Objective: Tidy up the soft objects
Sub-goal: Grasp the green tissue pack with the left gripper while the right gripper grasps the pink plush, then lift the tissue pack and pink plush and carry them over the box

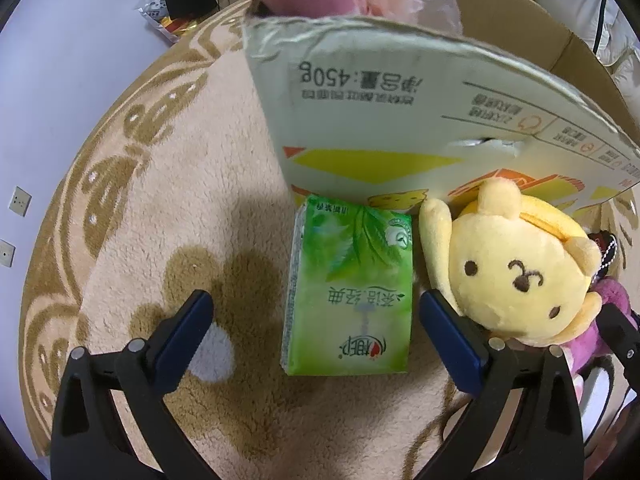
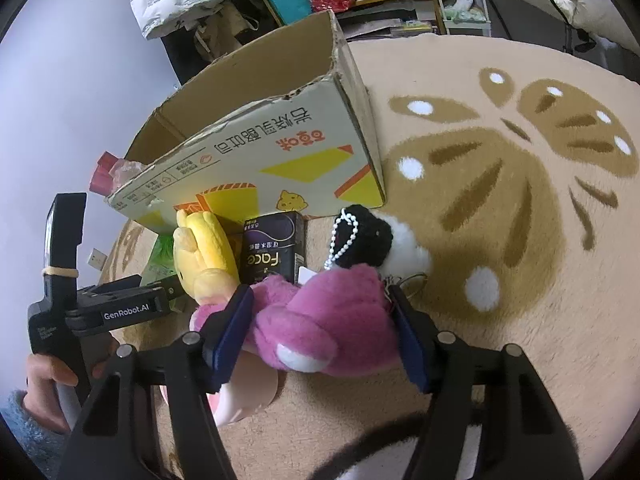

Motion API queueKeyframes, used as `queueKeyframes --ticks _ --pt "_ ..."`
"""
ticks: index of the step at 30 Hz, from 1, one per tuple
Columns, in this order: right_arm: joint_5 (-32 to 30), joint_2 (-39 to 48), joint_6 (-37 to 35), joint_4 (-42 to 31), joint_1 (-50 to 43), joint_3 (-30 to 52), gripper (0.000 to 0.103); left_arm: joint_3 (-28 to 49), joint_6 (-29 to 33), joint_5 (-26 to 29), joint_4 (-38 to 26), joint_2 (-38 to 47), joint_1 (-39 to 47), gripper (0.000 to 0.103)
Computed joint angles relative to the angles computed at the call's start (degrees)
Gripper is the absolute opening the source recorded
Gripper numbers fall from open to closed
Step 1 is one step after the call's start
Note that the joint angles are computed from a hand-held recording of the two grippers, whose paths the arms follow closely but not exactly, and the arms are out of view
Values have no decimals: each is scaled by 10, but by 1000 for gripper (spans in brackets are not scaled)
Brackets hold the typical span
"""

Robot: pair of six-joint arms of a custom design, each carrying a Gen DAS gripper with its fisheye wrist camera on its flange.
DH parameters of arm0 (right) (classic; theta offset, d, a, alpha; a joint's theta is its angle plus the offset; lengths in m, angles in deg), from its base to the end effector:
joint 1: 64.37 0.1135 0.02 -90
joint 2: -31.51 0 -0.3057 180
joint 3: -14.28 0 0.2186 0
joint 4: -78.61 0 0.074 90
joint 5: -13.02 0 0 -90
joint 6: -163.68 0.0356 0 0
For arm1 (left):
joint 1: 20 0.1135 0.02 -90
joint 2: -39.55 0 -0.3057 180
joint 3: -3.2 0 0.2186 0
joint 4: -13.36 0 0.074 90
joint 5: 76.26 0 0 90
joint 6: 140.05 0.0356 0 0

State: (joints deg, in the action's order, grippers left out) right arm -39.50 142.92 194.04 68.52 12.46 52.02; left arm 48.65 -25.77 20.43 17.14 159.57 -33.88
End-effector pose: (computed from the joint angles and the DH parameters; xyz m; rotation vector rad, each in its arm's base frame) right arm 0.0676 0.1939 0.0867 0.9692 2.3030 0.2613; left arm 0.2583 -0.0681 0.0642 0.9398 2.6324 -0.1198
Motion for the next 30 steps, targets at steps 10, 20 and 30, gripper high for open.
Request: queueKeyframes --ticks 10,20,30 --pt "6 -9 -8 -44 3 15 61 29 11 20 -43 13 9 65" --pt "17 -11 -10 -120 2 58 58 1 19 20 -9 3 3 52" --pt "18 -21 60 -217 27 86 58 -56 39 48 30 -59 45 51"
